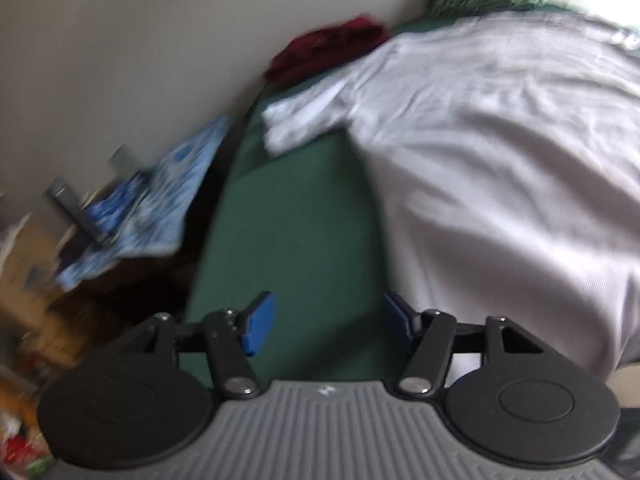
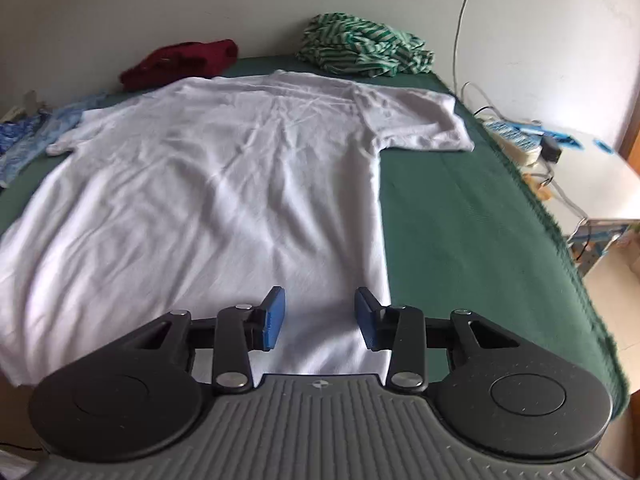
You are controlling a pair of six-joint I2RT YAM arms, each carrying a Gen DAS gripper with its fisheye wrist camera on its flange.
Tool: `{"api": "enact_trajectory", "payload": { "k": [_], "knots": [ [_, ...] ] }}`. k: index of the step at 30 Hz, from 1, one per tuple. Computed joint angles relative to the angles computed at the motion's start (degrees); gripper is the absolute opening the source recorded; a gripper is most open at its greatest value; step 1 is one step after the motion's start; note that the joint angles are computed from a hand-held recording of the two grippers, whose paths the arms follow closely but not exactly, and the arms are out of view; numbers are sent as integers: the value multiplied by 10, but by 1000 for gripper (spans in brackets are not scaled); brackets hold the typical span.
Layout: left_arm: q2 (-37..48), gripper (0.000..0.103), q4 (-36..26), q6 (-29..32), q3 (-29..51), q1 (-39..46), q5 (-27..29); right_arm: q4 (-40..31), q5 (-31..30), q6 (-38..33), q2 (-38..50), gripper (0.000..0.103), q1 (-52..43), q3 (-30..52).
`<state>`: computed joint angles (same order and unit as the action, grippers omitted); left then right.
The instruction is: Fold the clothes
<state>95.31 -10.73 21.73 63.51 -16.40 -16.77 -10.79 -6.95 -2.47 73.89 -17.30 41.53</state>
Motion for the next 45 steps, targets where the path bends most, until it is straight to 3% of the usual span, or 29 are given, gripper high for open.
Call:
{"api": "enact_trajectory", "payload": {
  "k": [4,7,10,14,17,22,28,30,31,32,33,34,37,42,45],
  "knots": [
    [-85,61,-36,-45,-73,-7,-26,-27,-63,-38,-86,45,-37,-60],
    [-144,65,-79,-112,-116,-15,1,-74,-111,-85,-138,45,-86,-80],
    [-169,70,-70,-128,-158,-41,-16,-140,-151,-133,-161,45,-140,-79],
    [-164,77,-64,-129,-171,-41,29,-192,-175,-178,-153,46,-196,-80],
    [-144,87,-49,-126,-165,-33,66,-184,-190,-174,-142,48,-221,-91],
    [-91,88,-41,-142,-129,-14,116,-159,-187,-145,-122,52,-201,-100],
    [-20,55,-53,-141,-86,-12,131,-86,-140,-109,-100,53,-137,-126],
    [-12,33,-59,-137,-79,-17,122,-63,-131,-97,-88,53,-119,-130],
    [-8,15,-66,-136,-74,-21,109,-58,-126,-94,-83,53,-113,-130],
    [-13,6,-70,-132,-75,-23,105,-63,-123,-94,-83,45,-111,-127],
    [-19,6,-75,-128,-77,-25,101,-69,-120,-95,-82,16,-109,-124],
    [-35,5,-78,-125,-85,-27,97,-74,-117,-96,-81,3,-107,-120],
    [-101,4,-111,-118,-100,-20,108,-146,-165,-136,-101,3,-152,-95],
    [-212,4,-227,-129,-90,16,166,-369,-279,-300,-128,3,-282,9],
    [-216,4,-240,-136,-104,22,164,-423,-289,-365,-121,2,-321,36]
  ]
}}
